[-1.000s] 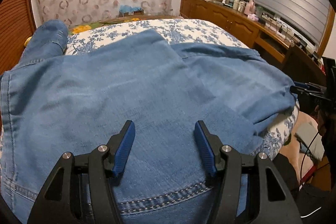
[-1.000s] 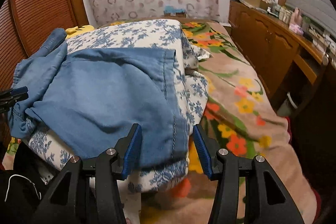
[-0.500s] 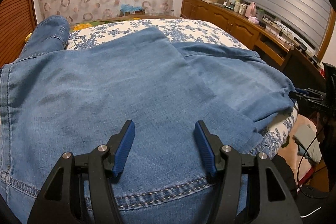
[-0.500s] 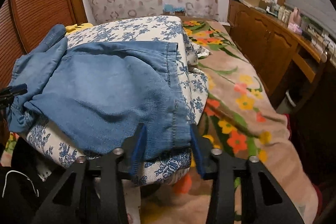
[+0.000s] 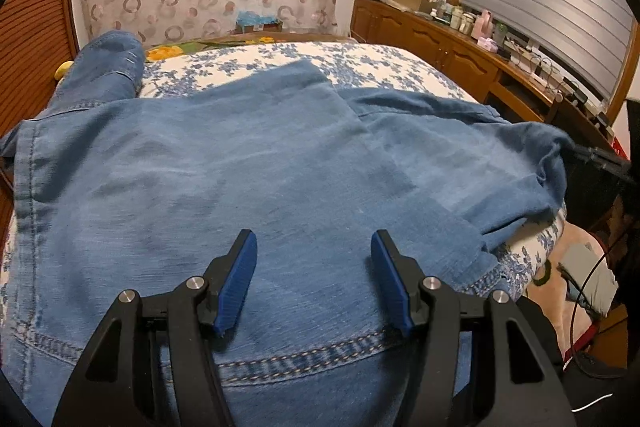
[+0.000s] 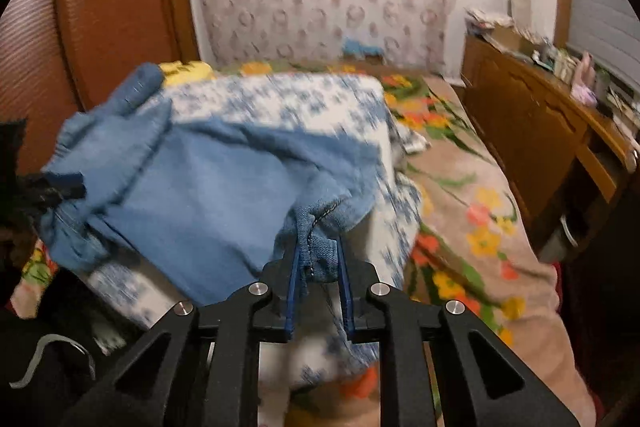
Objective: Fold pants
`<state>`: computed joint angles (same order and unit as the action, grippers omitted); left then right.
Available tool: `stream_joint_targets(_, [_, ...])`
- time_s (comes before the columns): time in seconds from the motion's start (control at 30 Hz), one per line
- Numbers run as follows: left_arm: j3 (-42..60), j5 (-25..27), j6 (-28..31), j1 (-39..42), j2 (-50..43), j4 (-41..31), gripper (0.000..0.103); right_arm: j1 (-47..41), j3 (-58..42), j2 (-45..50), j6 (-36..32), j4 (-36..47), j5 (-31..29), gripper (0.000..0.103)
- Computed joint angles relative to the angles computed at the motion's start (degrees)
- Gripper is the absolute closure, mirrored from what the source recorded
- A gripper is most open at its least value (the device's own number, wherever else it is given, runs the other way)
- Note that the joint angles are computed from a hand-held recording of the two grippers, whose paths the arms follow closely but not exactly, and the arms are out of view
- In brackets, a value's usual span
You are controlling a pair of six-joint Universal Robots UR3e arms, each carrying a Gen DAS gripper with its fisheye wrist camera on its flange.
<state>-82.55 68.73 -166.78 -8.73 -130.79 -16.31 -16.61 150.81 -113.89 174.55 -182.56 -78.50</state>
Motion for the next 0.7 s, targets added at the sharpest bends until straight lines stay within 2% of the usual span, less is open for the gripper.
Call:
stream_joint_targets(0.2, [-3.52,-1.39,-0.71,2.48,3.42,1.56,0.043,7.08,-12.70,2.47,-0.49,2.22,0.47,0.087])
stream_joint_targets(0.5, [-8.59,-2.50,-1.09,7.09,9.49,2.56,0.043,24.78,-40.50,21.91,-2.57,2.81,-0.33,0.088])
stream_joint_targets(0.67, [-11.81,-3.02,-0.54,9.34,12.01,3.82,0.043,30.43,-52.35,31.84,-3.19,6.35,0.98,0.087])
stream_joint_targets(0.7, [-12.22,-3.00,-0.39,9.72,12.20,3.92,0.043,29.62,-52.87,32.17,-3.54,7.32,2.74,0.087])
